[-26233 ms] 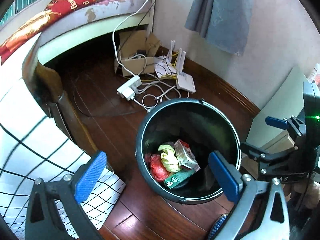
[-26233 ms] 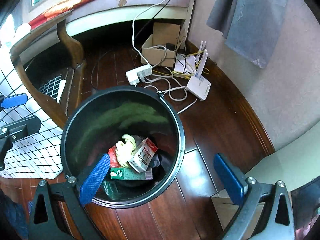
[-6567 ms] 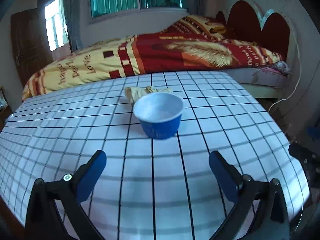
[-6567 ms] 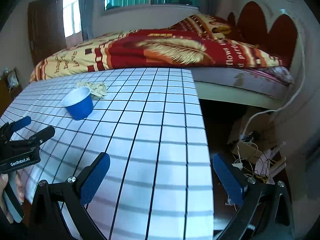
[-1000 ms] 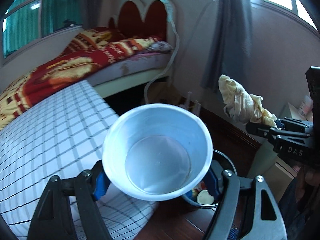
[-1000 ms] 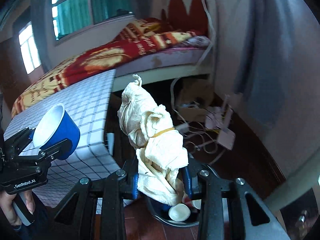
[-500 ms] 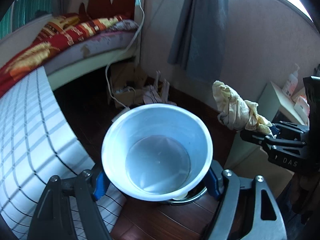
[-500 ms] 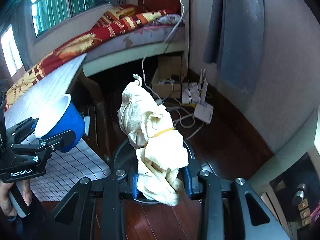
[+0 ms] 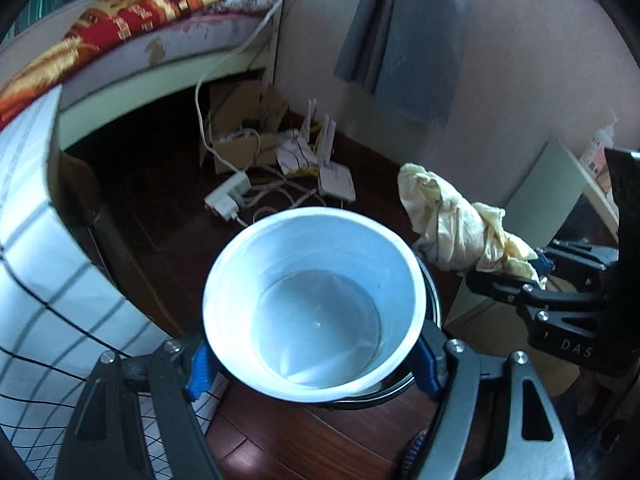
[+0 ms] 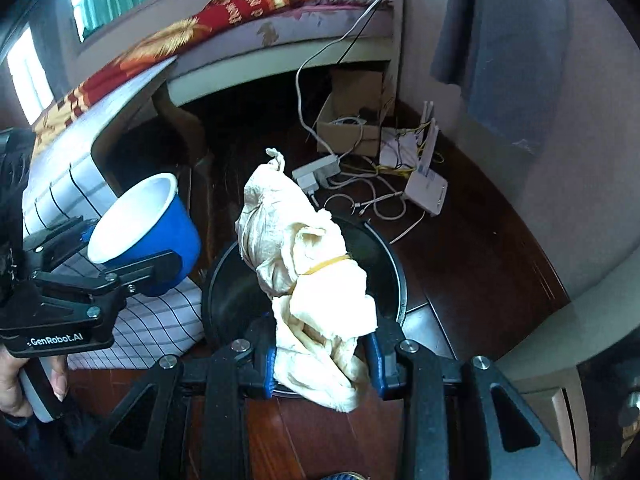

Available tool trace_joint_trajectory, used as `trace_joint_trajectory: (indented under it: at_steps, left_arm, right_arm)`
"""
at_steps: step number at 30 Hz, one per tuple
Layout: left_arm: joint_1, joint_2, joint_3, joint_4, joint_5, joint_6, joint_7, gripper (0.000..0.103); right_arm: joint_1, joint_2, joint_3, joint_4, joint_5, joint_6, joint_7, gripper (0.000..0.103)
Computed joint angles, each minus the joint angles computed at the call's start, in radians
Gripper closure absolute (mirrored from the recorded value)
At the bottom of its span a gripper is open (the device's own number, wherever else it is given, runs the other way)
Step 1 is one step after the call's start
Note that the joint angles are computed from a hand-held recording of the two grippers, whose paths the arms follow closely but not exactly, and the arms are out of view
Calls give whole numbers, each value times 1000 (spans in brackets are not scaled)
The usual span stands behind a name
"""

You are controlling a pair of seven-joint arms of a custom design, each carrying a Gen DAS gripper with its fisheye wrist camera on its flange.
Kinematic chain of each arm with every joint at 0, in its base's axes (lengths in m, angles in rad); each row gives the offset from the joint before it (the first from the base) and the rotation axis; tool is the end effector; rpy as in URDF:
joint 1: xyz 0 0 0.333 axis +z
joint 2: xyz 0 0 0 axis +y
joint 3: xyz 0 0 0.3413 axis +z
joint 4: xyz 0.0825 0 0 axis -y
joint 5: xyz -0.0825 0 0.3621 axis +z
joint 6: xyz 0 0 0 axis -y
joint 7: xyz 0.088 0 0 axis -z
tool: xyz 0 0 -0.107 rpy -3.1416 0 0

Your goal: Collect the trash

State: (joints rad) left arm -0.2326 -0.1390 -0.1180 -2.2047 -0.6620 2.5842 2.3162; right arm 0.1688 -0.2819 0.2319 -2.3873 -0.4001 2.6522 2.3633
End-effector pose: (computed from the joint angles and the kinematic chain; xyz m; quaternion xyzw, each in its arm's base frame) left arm 0.4914 -0.1707 0.5300 -0.4304 0.8383 -0.3260 0.0759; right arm 0.4248 0.1999 0.5184 -0.6461 0.6993 -0.2131 0.2197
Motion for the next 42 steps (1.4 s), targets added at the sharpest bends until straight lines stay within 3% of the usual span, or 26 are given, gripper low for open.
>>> trace_joint_trajectory:
  at_steps: [4, 10, 11, 12, 14, 15, 19, 22, 26, 39, 42]
  left_arm:
    - [8, 53, -15, 31, 36, -46, -32, 25]
    - [35, 116, -38, 71, -2, -99, -33, 25]
    - [41, 122, -44, 72, 17, -105, -45, 24]
    - [44, 128, -50, 72, 52, -102, -70, 21]
    - [59, 133, -51, 73, 54, -125, -83, 7]
    - [65, 124, -51, 63, 40, -118, -81, 1]
    - [71, 78, -50, -2, 86, -21, -124, 1]
    - [64, 39, -47, -56, 149, 93, -180, 1]
    - [48, 13, -21, -95, 183, 174, -229, 1]
    - [12, -57, 35, -130, 238, 187, -263, 1]
    - [24, -95, 30, -151, 317, 199, -316, 1]
  right_arm:
    - [26, 60, -34, 14, 49, -1, -93, 66]
    - [60, 158, -78, 43, 79, -7, -239, 65]
    - [73, 174, -97, 43, 133, -2, -301, 61]
    - [79, 183, -105, 43, 153, -1, -329, 42]
    - [65, 188, -95, 42, 34, -26, -246, 12]
    - [63, 177, -97, 26, -2, -10, -224, 9]
    - [56, 164, -101, 21, -13, -39, -171, 1]
    - [51, 149, -97, 15, -24, -30, -106, 0]
    - [49, 137, -80, 11, -43, -23, -5, 0]
    - [67, 108, -51, 58, -85, -42, 57, 0]
    - [72, 89, -38, 68, -91, -50, 72, 0]
